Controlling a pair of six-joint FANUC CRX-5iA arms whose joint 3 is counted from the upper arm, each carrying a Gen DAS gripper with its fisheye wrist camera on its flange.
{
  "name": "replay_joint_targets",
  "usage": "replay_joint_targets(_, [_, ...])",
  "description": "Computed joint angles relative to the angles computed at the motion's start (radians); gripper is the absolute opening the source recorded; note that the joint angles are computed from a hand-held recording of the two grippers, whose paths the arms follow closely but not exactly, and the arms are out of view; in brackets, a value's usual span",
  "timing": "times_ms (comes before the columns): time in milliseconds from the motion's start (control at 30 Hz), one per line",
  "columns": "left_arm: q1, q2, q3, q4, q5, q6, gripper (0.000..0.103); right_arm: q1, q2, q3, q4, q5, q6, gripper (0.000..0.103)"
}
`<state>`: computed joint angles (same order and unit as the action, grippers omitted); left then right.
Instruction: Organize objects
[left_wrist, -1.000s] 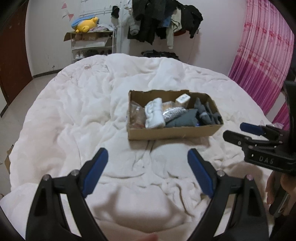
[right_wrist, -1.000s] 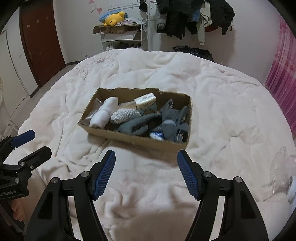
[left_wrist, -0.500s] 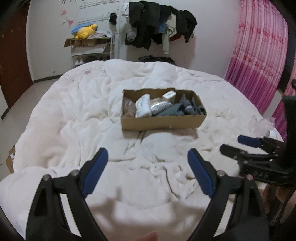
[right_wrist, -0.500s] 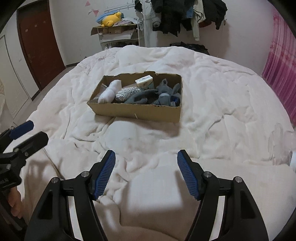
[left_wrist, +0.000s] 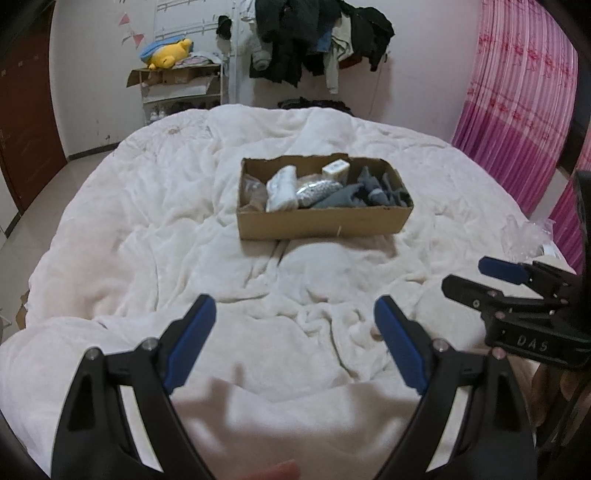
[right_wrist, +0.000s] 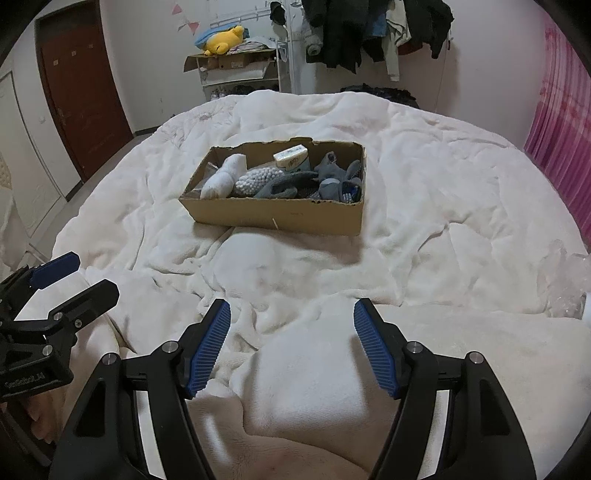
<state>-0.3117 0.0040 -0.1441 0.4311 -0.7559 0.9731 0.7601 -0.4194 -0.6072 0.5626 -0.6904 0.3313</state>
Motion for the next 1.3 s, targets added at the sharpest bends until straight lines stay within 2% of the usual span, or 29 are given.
replay_joint_targets(1300, [-0.01,0.029,0.025,-0.044,-0.009,0.035,0.089,-0.001,0.033,0.017,-0.025,0.0,0.035,0.072])
